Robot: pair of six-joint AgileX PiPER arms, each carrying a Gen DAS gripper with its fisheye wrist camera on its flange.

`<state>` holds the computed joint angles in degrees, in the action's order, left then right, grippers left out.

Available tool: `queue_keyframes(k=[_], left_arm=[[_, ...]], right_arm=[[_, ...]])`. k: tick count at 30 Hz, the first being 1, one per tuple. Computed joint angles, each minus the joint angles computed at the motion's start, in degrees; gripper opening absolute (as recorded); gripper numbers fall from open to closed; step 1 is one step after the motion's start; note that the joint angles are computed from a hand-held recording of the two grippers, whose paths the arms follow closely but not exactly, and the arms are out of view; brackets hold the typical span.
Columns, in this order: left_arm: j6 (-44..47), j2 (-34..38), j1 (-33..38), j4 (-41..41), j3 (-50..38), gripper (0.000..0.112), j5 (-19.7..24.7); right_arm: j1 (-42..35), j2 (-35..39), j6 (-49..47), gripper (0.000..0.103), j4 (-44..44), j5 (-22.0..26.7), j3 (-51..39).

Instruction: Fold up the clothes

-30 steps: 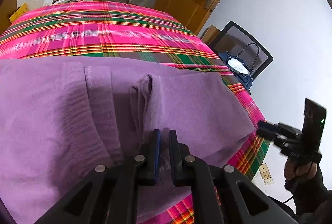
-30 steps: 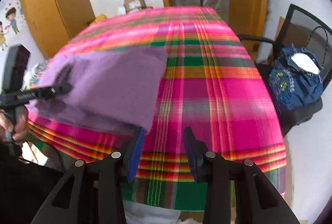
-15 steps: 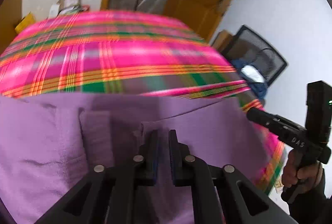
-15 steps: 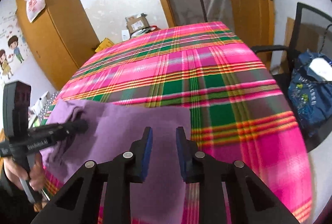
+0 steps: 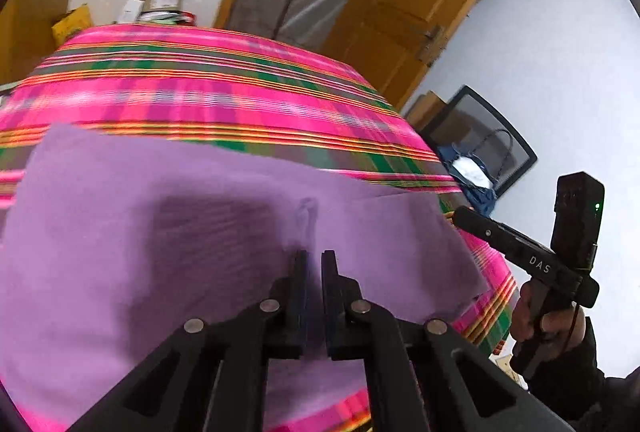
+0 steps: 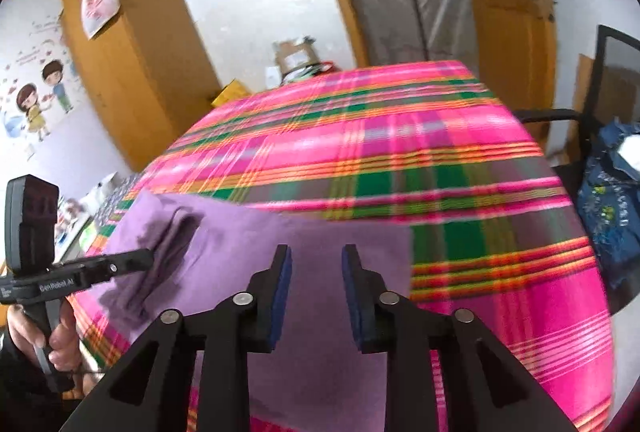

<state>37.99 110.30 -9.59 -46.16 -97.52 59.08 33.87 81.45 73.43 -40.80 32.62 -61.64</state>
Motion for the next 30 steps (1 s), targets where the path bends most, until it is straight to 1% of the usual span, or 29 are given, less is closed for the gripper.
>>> queue_keyframes(k=[5,7,9,11,12,14,15,20,23,26,29,30], left_arm=[[-1.10,-2.15,3.70,0.71,3.81,0.005,-2.37],[-0.82,-2.50,4.78,0.72,4.82,0.005,-2.56],[-0.26,-2.96,5.69,0.69,5.97,0.005,-2.70],[0.58,-3.61,6.01,0.64,7.36,0.005,-2.99],[1.02,-3.89,6.09,0.61,7.97,0.005,-3.10],[1.86,-4.45,6.21,0.61,9.28,0.005,-3.49],[2.03,-4.55,6.37,0.71,9.80,0.005,-3.73],[2.09,-4.84,8.80,-0.17,11.05,0.005,-5.11],[1.85,-4.86,11.15,-0.57,10.37,0.005,-6.56],[-0.69,-3.89,13.08,1.35,8.39,0.005,-7.79],[-3.77,-2.18,14.10,4.52,5.16,0.010,-8.33],[-4.85,-1.45,14.32,5.79,3.80,0.013,-8.41]], right_arm=[[0.88,3.60,-2.96,0.029,3.85,-3.26,-2.18],[1.17,5.02,-4.31,0.031,5.17,-3.01,-3.54],[2.16,6.93,-5.93,0.031,6.59,-1.69,-5.58],[2.83,7.21,-5.36,0.031,5.89,-2.17,-5.54],[3.36,6.64,-3.62,0.032,4.30,-3.38,-4.65],[4.53,5.67,0.31,0.034,0.61,-5.20,-3.22],[5.08,5.28,1.77,0.037,-0.86,-5.75,-2.79],[5.45,7.54,-1.39,0.038,3.13,-5.73,-4.69],[5.45,6.98,0.03,0.038,1.58,-9.70,-4.07],[5.05,8.79,-5.21,0.038,6.06,-9.14,-6.35],[4.14,10.46,-11.61,0.038,12.63,-9.29,-8.26],[3.77,11.00,-13.98,0.038,15.20,-9.40,-8.84]])
